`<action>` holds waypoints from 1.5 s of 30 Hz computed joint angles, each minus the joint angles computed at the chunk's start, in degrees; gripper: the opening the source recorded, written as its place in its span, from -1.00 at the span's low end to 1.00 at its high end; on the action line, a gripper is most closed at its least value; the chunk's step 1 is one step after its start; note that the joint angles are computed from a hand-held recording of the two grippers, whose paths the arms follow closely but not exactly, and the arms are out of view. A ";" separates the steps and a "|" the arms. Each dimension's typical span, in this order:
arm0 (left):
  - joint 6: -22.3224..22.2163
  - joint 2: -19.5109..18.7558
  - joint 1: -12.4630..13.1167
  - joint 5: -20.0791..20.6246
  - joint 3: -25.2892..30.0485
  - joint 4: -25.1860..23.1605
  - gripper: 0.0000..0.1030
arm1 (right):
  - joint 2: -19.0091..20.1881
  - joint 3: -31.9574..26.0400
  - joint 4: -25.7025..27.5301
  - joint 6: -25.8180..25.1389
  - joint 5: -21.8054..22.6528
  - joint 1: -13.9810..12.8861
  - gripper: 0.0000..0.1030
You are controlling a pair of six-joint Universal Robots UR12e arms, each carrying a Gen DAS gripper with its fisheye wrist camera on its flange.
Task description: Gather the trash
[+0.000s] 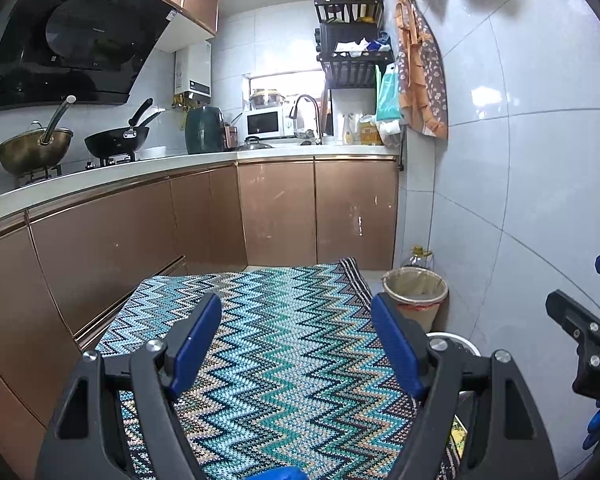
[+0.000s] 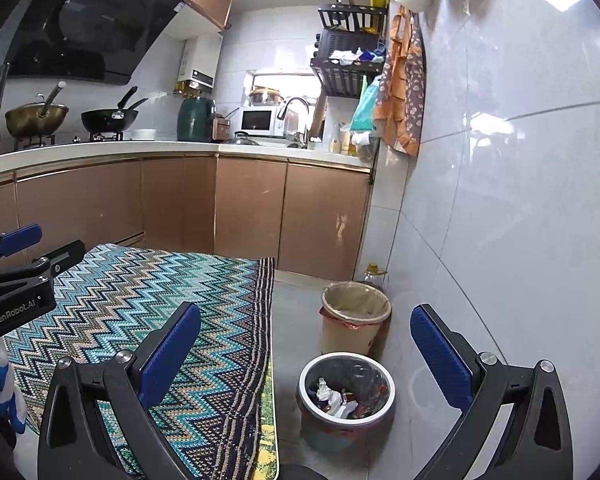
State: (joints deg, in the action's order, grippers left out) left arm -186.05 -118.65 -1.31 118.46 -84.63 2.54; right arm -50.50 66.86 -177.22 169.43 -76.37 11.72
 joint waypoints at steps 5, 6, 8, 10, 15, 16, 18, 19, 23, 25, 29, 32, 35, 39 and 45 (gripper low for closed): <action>0.37 -0.58 -0.11 0.02 0.60 -1.05 0.48 | 0.73 -1.00 0.91 0.79 -0.13 -0.31 0.99; 0.47 -0.69 -0.14 0.08 0.70 -1.18 0.48 | 0.84 -1.20 1.07 0.95 -0.11 -0.39 0.99; 0.53 -0.79 -0.16 0.00 0.79 -1.36 0.48 | 0.98 -1.31 1.32 1.38 -0.20 -0.48 0.99; 0.58 -0.89 -0.21 -0.01 0.85 -1.61 0.48 | 1.05 -1.34 1.49 1.59 -0.24 -0.54 0.99; 0.88 -1.03 -0.31 0.09 0.99 -2.17 0.48 | 1.20 -1.43 1.91 1.76 -0.06 -0.65 0.99; 0.90 -1.09 -0.43 0.30 1.07 -2.28 0.48 | 1.20 -1.38 1.93 1.87 0.10 -0.68 1.00; 1.19 -1.18 -0.54 0.66 1.13 -2.28 0.48 | 1.29 -1.51 2.09 1.77 0.34 -0.74 0.99; 1.23 -1.19 -0.57 0.68 1.19 -2.41 0.48 | 1.31 -1.51 2.08 1.76 0.37 -0.75 0.99; 1.43 -1.25 -0.72 0.84 1.25 -2.51 0.48 | 1.28 -1.31 2.02 1.95 0.65 -0.84 1.00; 1.55 -1.35 -0.76 0.95 1.42 -2.54 0.48 | 1.18 -1.03 1.72 2.08 0.75 -0.85 1.00; 1.55 -1.38 -0.83 0.92 1.37 -2.37 0.48 | 1.14 -1.02 1.62 2.16 0.98 -0.99 0.99; 1.72 -1.44 -0.87 0.97 1.43 -2.37 0.48 | 1.18 -1.08 1.68 2.12 1.08 -1.03 1.00; 1.64 -1.45 -0.86 0.94 1.41 -2.32 0.48 | 1.15 -1.04 1.71 2.14 1.10 -1.03 0.99; 1.75 -1.41 -0.81 0.80 1.36 -2.31 0.48 | 1.15 -1.14 2.18 2.07 1.26 -1.07 0.99; 1.68 -1.41 -0.85 0.88 1.23 -2.34 0.48 | 1.26 -1.46 2.61 1.70 0.83 -0.96 1.00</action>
